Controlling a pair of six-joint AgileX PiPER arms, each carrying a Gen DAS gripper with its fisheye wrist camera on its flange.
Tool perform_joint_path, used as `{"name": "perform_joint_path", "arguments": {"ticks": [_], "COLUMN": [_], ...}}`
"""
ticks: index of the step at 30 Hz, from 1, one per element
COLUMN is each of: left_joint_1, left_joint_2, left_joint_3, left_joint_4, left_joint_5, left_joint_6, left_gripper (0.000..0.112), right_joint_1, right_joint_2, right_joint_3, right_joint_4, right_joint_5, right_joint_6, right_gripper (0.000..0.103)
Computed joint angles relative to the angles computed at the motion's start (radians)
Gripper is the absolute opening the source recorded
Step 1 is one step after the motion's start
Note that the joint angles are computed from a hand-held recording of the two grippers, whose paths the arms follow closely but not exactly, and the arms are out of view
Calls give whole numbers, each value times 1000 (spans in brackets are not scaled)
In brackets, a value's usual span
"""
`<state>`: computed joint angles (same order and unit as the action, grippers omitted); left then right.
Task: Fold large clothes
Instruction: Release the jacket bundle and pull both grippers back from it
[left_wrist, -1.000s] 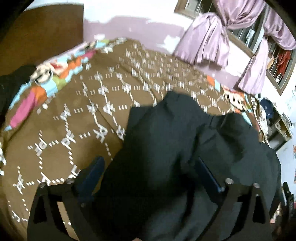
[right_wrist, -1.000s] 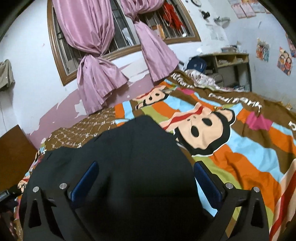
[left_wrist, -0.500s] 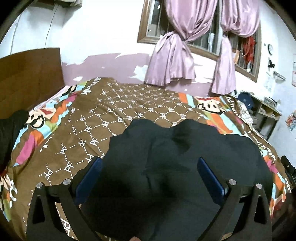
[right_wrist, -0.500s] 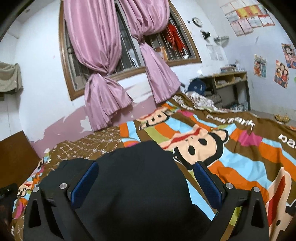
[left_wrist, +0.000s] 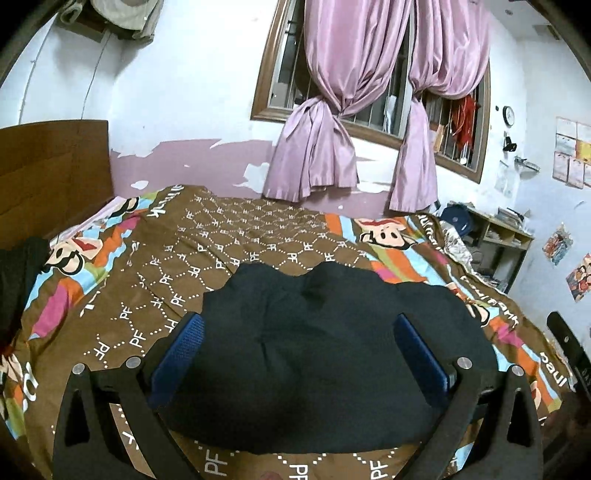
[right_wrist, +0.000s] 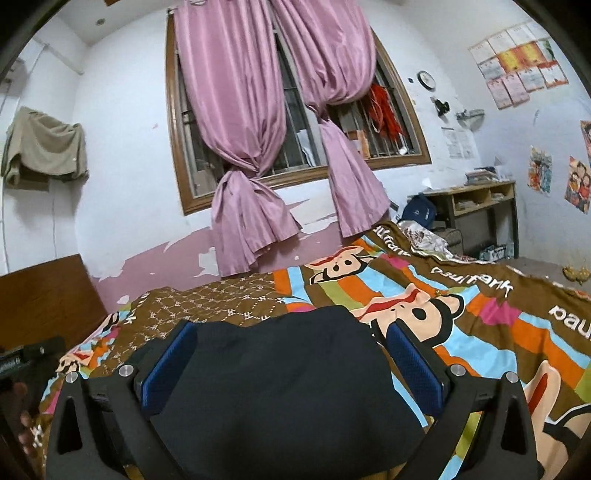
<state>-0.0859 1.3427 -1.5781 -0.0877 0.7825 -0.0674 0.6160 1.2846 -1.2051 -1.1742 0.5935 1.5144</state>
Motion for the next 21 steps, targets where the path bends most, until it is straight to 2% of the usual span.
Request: {"name": "perform_joint_path", "arguments": {"ticks": [10, 17, 21], "left_joint_1": [21, 40, 109], "left_joint_2": [-123, -256, -314], "left_joint_3": [29, 117, 151], "left_joint_4": [-57, -74, -188], "left_joint_5": [52, 67, 118], "left_joint_6": [75, 150, 280], "left_gripper": [101, 101, 101], "right_joint_1": [204, 409, 524], "right_joint_2": [-71, -91, -86], "right_joint_3": [-17, -32, -41], "right_joint_4": [-2, -58, -92], "right_joint_5": [182, 354, 458], "right_joint_6": [-68, -57, -37], "right_gripper": [103, 103, 103]}}
